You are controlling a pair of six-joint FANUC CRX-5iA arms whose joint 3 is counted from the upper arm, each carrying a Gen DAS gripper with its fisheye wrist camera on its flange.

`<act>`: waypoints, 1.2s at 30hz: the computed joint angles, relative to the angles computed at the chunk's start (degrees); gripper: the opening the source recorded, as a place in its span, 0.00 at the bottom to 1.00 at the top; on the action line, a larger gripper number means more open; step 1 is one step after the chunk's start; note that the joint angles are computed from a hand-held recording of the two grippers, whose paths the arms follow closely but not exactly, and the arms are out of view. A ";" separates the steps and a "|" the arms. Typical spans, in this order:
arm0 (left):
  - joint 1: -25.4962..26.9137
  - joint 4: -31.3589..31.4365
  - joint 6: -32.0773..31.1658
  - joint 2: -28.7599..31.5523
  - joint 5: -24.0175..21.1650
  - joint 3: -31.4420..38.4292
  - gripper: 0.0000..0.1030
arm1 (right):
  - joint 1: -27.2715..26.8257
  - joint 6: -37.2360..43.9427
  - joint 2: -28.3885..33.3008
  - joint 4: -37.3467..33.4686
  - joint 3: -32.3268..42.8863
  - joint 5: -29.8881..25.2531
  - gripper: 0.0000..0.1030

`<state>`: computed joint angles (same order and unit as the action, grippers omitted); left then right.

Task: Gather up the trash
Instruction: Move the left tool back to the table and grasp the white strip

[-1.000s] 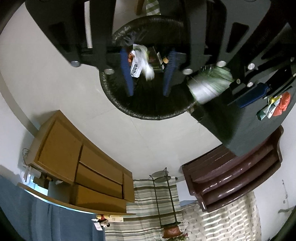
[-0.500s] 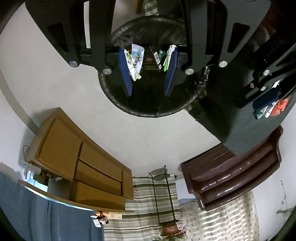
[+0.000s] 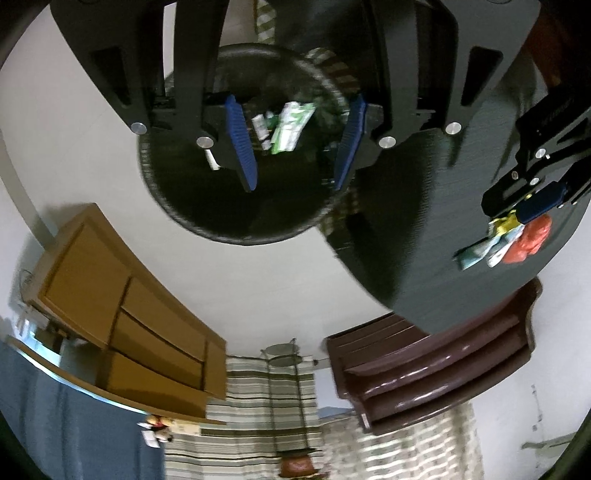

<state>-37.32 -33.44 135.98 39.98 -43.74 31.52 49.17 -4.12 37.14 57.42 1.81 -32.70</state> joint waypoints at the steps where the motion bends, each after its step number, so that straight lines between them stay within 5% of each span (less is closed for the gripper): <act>1: 0.09 -0.57 0.75 -0.48 -0.27 -0.61 0.60 | 0.35 0.73 0.36 -0.47 0.70 -0.08 0.41; 13: 3.36 -2.25 6.04 -6.25 -0.71 -9.82 0.62 | 3.48 10.76 5.36 -7.77 10.43 -0.59 0.42; 23: 7.68 9.22 -3.31 -6.58 2.02 -12.87 0.62 | 4.95 18.64 9.16 -14.21 18.25 -2.17 0.42; 29: 8.29 12.09 -7.21 -6.28 2.09 -13.19 0.49 | 5.17 20.94 9.93 -15.86 20.11 -2.83 0.42; 34: 7.91 10.46 -7.53 -6.58 1.97 -13.34 0.21 | 5.36 22.01 10.48 -16.95 21.15 -3.32 0.42; 36: 8.16 10.95 -8.35 -6.82 2.80 -13.95 0.20 | 5.40 22.42 10.55 -17.28 21.35 -3.45 0.42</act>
